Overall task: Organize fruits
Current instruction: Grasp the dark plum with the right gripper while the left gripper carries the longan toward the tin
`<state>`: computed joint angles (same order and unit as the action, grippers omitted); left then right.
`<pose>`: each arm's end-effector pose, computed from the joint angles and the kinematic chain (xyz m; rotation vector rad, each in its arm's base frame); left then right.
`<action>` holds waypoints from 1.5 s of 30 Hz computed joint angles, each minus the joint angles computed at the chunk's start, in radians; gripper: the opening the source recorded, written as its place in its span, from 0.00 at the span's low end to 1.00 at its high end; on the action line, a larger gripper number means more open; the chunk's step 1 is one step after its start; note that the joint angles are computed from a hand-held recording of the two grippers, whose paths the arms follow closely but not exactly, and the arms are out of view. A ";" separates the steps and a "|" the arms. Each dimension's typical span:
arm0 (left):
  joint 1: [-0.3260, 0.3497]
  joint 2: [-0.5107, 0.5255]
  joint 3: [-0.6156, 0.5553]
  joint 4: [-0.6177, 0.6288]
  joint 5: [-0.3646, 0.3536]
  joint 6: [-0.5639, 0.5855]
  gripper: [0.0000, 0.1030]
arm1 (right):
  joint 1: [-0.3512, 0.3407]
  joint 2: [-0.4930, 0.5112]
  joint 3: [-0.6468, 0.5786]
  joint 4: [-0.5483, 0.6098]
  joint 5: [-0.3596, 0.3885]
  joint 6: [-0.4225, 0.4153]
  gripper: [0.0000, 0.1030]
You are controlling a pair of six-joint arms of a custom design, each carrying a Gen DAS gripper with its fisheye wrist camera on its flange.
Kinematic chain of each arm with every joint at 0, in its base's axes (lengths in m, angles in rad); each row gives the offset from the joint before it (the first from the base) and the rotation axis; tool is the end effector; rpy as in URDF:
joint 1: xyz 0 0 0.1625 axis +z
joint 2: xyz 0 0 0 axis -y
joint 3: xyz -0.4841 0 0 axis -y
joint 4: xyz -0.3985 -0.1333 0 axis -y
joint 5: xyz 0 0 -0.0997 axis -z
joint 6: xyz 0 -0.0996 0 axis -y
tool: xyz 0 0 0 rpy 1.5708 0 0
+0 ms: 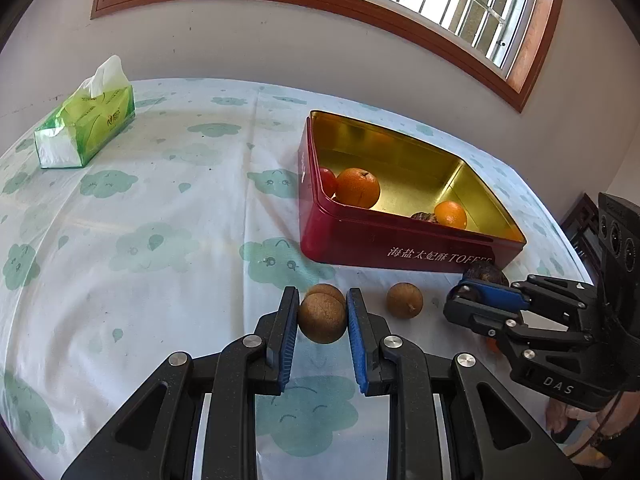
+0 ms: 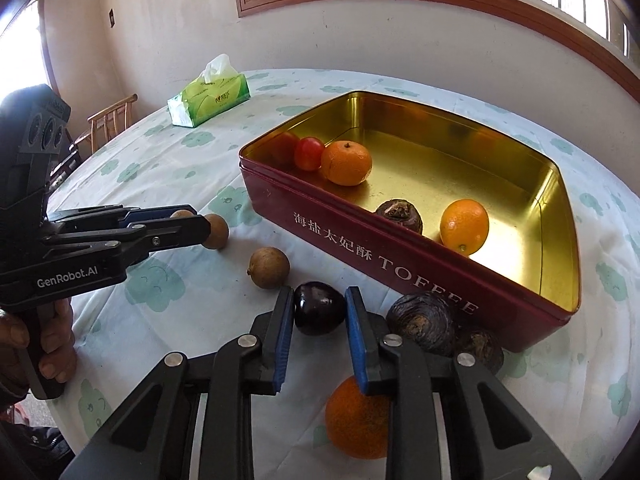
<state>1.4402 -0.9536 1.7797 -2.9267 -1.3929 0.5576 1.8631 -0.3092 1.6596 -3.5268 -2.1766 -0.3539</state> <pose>0.0603 -0.6996 0.2301 0.8741 2.6386 -0.6842 0.2684 -0.6261 -0.0896 0.5458 -2.3761 0.7343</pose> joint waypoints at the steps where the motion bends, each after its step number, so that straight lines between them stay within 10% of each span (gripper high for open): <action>1: -0.004 -0.002 0.010 -0.018 0.003 0.011 0.24 | 0.004 -0.004 0.016 -0.031 0.002 0.004 0.23; 13: -0.054 -0.026 0.074 -0.115 0.009 0.058 0.24 | 0.038 -0.053 0.156 -0.319 -0.039 0.046 0.23; 45: -0.130 0.034 0.049 -0.224 0.046 0.123 0.24 | 0.040 -0.068 0.147 -0.416 -0.065 0.045 0.23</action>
